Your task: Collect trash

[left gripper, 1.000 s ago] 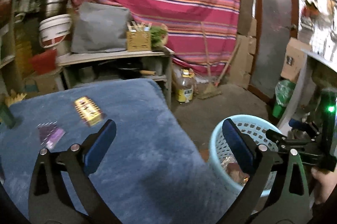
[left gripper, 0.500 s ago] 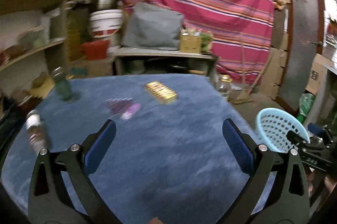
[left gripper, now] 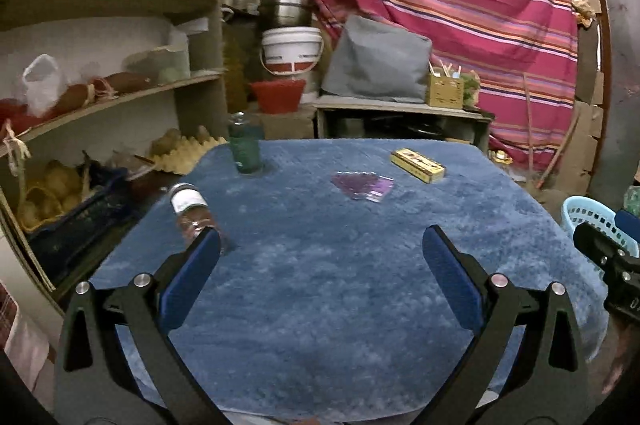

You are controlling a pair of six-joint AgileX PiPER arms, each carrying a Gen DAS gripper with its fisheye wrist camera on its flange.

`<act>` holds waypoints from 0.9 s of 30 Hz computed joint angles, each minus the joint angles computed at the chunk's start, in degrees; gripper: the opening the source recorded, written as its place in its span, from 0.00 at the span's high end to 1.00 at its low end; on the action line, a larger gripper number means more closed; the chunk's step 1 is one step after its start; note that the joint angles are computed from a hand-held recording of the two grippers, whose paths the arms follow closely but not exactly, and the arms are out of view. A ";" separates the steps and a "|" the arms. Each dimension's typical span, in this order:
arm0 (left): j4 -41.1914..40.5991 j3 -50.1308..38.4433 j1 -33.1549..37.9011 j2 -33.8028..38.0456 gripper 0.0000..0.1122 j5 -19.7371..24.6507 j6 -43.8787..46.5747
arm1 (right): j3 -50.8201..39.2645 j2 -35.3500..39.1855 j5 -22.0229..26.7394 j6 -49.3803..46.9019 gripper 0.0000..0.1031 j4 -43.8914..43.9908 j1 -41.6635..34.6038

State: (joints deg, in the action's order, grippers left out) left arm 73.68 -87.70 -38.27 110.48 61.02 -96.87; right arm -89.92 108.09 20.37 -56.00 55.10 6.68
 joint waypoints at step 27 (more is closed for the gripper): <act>3.20 10.32 -0.80 -5.65 0.13 1.58 -9.31 | 7.32 -4.42 -12.74 12.77 0.04 -14.30 8.26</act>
